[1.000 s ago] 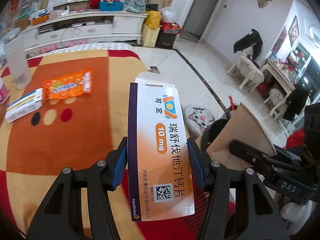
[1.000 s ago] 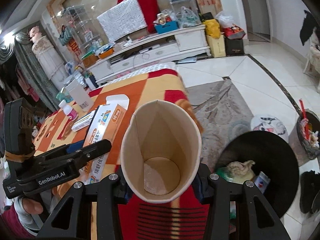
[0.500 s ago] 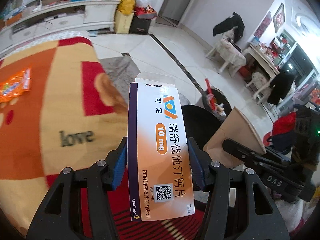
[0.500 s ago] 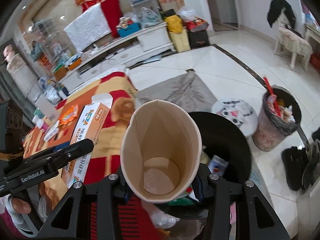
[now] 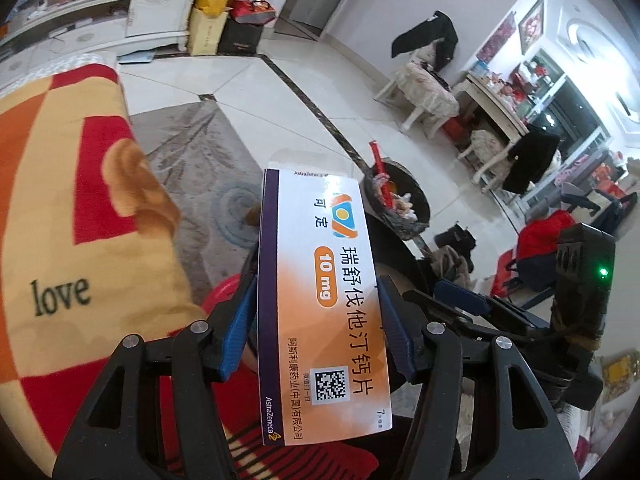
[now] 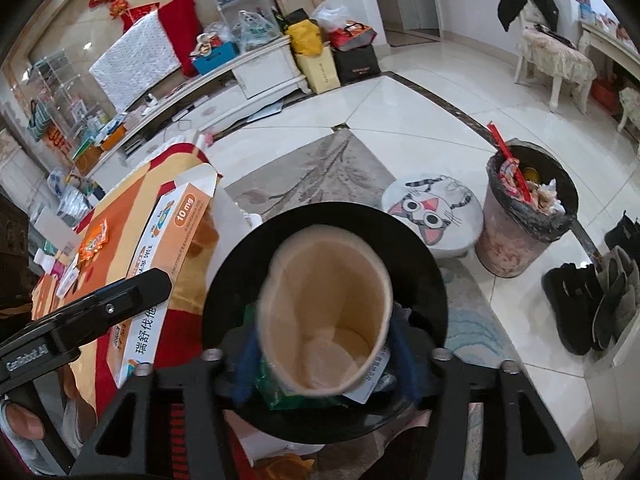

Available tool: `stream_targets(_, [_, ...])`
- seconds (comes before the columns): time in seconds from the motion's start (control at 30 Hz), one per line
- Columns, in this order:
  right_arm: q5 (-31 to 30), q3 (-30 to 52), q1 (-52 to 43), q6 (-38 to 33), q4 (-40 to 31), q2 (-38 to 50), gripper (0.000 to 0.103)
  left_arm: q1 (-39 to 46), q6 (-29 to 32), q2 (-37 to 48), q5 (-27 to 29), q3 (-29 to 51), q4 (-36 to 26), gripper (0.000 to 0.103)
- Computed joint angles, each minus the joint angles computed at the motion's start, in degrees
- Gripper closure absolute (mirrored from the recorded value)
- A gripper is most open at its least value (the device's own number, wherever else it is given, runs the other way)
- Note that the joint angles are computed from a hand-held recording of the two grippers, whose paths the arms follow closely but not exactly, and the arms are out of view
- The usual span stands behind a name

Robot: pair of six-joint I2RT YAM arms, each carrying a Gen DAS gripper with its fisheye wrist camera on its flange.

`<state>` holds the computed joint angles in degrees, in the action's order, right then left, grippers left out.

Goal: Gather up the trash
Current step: 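Open both tools to drop the cup and box into the bin, then move both tools back over the table toward the snack bag and box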

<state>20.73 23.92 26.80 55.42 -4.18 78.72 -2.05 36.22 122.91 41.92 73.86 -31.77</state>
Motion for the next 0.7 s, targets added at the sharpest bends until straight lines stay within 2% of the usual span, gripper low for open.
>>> stream_targets(0.07, [-0.25,-0.41,-0.35,0.38,0.08,-0.22,0.035,0.21,0.73,0.71,0.55,0.99,-1.43,0.035])
stream_targets(0.37, [-1.13,2.6,2.1,0.94,1.57,4.39,0.035,4.42,1.47,0.48,-1.61,1.53,-0.7,0.035])
stream_targets(0.7, [-2.12,11.99,6.39,-0.23,3.52,14.23,0.034,14.33,3.86,5.67,-3.79,10.37,-2.31,0.035])
